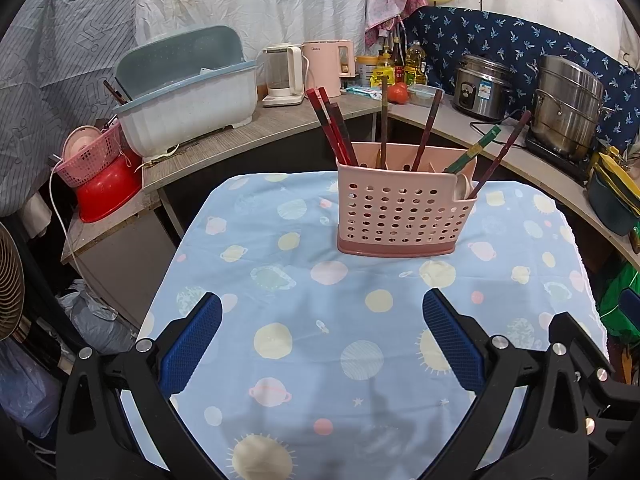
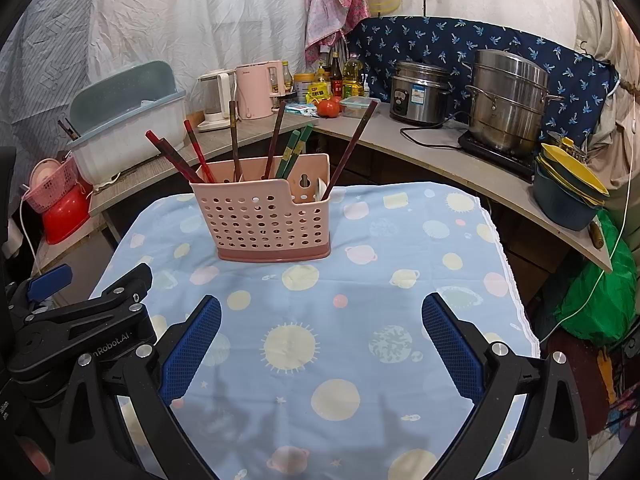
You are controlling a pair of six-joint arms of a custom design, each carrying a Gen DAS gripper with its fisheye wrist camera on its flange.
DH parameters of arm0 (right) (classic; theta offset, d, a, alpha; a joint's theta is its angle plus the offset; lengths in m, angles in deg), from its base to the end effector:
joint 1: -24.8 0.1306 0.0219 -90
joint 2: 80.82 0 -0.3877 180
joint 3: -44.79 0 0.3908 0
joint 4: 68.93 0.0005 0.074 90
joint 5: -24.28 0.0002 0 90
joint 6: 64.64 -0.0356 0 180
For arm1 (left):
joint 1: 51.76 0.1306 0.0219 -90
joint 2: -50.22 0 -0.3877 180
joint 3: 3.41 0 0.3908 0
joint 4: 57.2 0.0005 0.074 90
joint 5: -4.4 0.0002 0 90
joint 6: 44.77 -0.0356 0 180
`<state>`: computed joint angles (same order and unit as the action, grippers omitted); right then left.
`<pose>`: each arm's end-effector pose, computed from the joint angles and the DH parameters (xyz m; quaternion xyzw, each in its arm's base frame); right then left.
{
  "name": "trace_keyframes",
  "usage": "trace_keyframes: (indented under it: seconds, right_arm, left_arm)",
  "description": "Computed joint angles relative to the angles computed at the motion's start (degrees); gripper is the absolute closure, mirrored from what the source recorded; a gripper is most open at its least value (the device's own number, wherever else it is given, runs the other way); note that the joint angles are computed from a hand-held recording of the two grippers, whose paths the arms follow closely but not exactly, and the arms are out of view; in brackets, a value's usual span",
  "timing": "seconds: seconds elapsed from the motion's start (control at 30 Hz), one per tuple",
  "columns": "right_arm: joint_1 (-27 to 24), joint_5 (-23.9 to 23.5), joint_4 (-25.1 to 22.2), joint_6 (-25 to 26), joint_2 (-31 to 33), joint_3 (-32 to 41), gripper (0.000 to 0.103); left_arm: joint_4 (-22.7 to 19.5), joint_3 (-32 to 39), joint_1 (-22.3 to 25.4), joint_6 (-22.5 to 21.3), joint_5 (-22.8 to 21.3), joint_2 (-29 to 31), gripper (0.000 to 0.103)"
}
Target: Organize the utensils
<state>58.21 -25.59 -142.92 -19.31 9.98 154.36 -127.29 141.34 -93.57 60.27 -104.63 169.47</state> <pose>0.3926 0.2309 0.5608 0.1900 0.8820 -0.0775 0.4243 0.4849 -0.4188 0.5614 0.1485 0.8999 -0.0471 0.4074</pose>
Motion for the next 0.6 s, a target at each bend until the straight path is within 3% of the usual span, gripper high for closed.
trace_keyframes:
  seconds: [0.6]
  right_arm:
    - [0.06, 0.13, 0.25, 0.07, -0.15, -0.21, 0.006]
  left_arm:
    - [0.59, -0.24, -0.14, 0.27, -0.5, -0.31, 0.007]
